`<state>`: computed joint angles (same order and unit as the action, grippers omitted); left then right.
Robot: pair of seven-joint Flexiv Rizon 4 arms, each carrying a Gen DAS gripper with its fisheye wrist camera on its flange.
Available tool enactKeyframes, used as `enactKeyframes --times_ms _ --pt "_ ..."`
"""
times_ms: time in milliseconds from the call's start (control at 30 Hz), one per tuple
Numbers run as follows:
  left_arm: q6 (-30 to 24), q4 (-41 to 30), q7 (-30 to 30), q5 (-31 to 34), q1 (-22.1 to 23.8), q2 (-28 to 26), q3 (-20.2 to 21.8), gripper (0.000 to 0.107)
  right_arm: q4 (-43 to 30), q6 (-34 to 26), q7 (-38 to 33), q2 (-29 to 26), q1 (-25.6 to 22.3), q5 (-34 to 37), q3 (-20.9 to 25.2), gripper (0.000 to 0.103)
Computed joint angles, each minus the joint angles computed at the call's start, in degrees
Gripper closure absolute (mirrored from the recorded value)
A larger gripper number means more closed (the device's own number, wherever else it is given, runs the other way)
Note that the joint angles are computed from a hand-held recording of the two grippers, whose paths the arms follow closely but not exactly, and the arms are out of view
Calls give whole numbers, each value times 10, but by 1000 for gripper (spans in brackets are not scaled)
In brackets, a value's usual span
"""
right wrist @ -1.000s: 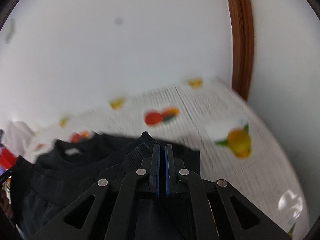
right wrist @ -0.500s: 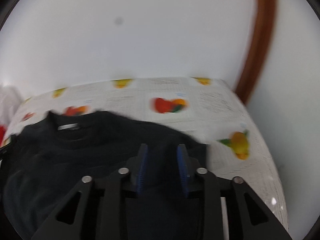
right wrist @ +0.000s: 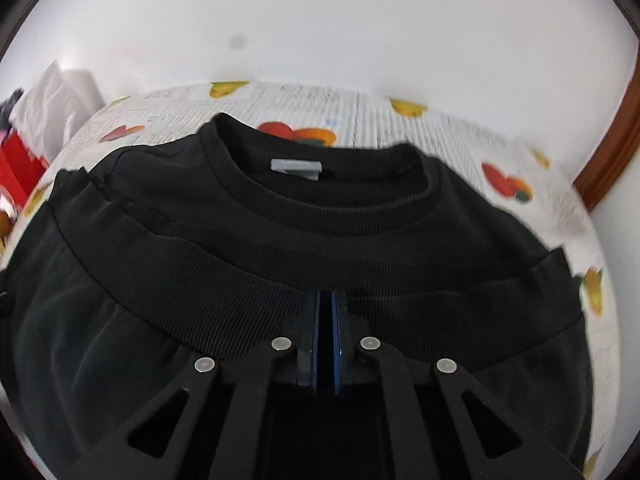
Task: Fold small clothes
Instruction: 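Open both grippers and withdraw them from the folded sweatshirt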
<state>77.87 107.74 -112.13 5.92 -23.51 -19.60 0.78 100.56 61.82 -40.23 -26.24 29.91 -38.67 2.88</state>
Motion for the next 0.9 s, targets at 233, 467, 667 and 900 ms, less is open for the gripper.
enactKeyframes --times_ms 233,467,667,900 --pt "61 65 65 -108 54 13 -61 55 7 66 104 18 11 -124 -48 99" --pt "45 57 59 -89 19 14 -25 53 -34 11 53 -41 10 -67 -31 98" --pt "23 44 18 -35 -6 15 9 47 47 66 107 37 -7 -87 -56 57" --pt "15 34 -19 -9 -6 4 14 42 121 -11 167 101 -65 -130 -64 51"
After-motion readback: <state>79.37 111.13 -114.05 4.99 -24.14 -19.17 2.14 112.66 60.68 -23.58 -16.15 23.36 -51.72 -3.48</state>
